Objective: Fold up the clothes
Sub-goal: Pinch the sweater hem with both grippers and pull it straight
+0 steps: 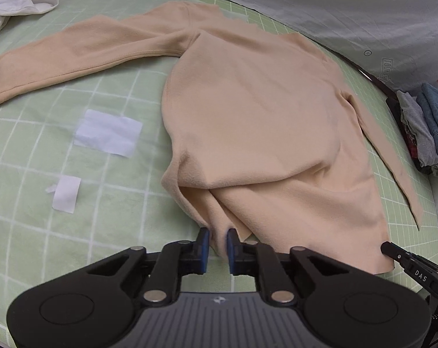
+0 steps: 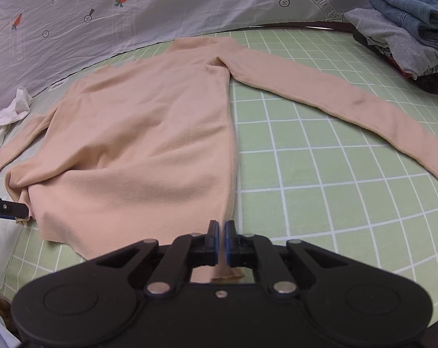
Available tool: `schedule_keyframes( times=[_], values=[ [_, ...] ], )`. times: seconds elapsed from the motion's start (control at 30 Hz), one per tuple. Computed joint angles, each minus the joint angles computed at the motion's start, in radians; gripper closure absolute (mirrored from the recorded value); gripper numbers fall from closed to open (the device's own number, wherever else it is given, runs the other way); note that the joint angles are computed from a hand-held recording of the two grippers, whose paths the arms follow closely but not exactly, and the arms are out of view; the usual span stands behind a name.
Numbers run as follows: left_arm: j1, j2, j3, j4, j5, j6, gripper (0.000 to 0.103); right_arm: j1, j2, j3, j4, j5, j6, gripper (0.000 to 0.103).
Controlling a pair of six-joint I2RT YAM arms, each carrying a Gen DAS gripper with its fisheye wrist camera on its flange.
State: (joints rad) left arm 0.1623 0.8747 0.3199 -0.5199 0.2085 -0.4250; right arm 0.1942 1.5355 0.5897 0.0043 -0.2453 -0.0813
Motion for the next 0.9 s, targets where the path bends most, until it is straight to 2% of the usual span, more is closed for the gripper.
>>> schedule_keyframes(
  times=[0.07, 0.27, 0.5, 0.57, 0.63, 0.7, 0.8, 0.9],
  values=[
    [0.011, -0.024, 0.001, -0.022, -0.001, -0.002, 0.098, -0.003, -0.020, -0.007, -0.002, 0.000, -0.002, 0.099],
    [0.101, -0.180, 0.049, -0.196, -0.018, 0.072, 0.099, -0.013, -0.089, -0.030, -0.009, 0.022, 0.020, 0.099],
    [0.365, -0.276, 0.185, -0.456, 0.150, 0.304, 0.099, -0.020, -0.168, -0.029, -0.063, 0.041, 0.039, 0.099],
    [0.384, -0.276, 0.203, -0.516, 0.154, 0.338, 0.099, -0.019, -0.200, -0.029, -0.089, 0.045, 0.036, 0.099],
    [0.318, -0.255, 0.182, -0.528, 0.078, 0.319, 0.099, -0.013, -0.204, -0.029, -0.107, 0.057, 0.036, 0.099],
    [0.218, -0.209, 0.128, -0.495, -0.011, 0.274, 0.098, -0.002, -0.183, -0.030, -0.121, 0.076, 0.045, 0.099],
    [0.178, -0.138, 0.092, -0.449, -0.036, 0.274, 0.098, 0.033, -0.145, -0.027, -0.146, 0.118, 0.068, 0.099],
    [0.228, -0.135, 0.103, -0.445, -0.019, 0.321, 0.094, 0.061, -0.145, -0.026, -0.160, 0.158, 0.073, 0.097]
  ],
)
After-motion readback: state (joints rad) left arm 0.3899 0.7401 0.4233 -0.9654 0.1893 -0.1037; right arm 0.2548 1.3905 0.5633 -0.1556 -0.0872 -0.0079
